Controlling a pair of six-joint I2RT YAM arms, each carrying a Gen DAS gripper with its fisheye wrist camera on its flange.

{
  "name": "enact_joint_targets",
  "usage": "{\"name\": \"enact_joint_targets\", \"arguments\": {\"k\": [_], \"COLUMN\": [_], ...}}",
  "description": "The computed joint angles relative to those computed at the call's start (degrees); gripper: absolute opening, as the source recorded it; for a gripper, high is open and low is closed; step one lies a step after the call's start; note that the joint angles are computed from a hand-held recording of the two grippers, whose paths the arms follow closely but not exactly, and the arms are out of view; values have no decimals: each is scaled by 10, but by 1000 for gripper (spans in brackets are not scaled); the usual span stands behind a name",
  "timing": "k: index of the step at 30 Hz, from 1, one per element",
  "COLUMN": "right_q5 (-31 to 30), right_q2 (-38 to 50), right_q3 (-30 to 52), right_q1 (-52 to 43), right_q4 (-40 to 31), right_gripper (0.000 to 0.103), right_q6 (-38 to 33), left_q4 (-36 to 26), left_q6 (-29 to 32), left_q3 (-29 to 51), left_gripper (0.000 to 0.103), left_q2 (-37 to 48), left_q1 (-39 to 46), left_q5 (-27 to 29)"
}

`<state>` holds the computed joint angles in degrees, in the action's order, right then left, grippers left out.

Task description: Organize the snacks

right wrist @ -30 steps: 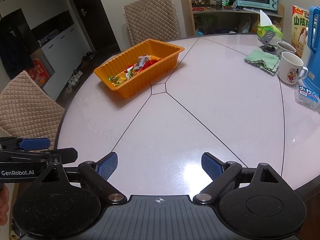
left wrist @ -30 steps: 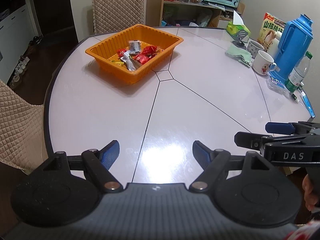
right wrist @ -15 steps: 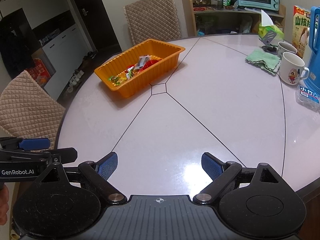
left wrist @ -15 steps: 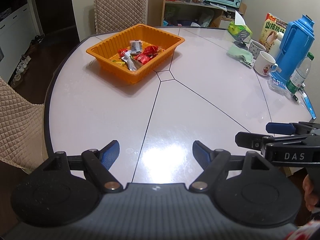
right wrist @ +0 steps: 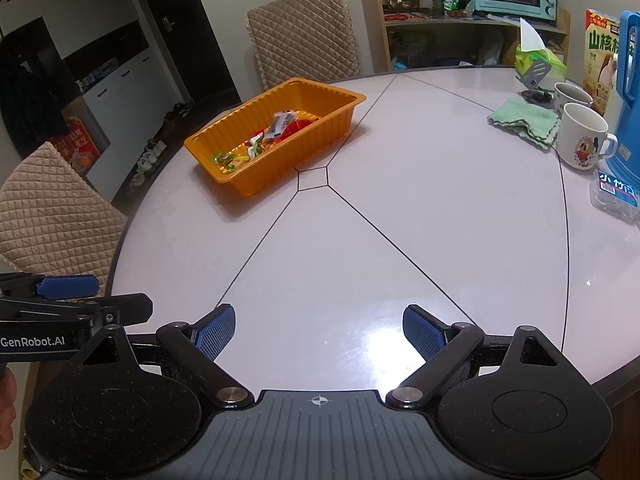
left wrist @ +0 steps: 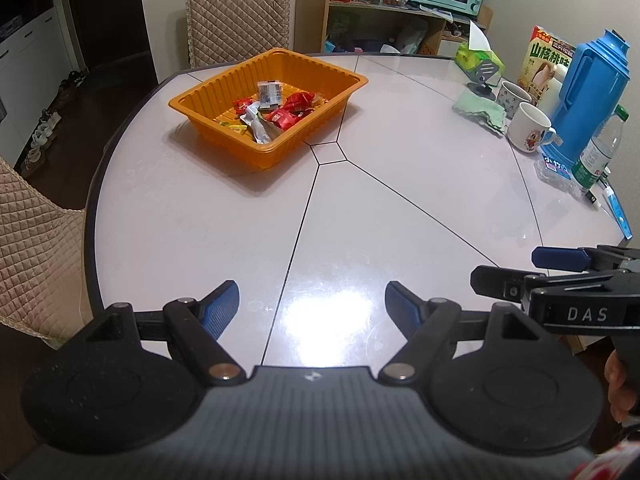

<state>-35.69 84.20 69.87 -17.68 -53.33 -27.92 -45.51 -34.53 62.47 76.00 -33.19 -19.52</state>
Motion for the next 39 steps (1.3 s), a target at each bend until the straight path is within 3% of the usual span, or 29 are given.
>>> {"name": "enact_joint_targets", "arguments": {"k": [39], "right_q5": [5], "right_q2": [4], "right_q3": [2], "right_q1": [8], "right_q4": [5], "right_gripper": [90], "right_q6": [7], "left_q4": [7], "left_q6": [6], "left_q3": [-3], "left_gripper": [79], "left_q2": [0], "left_q1": [12], "left_q5": [7]}}
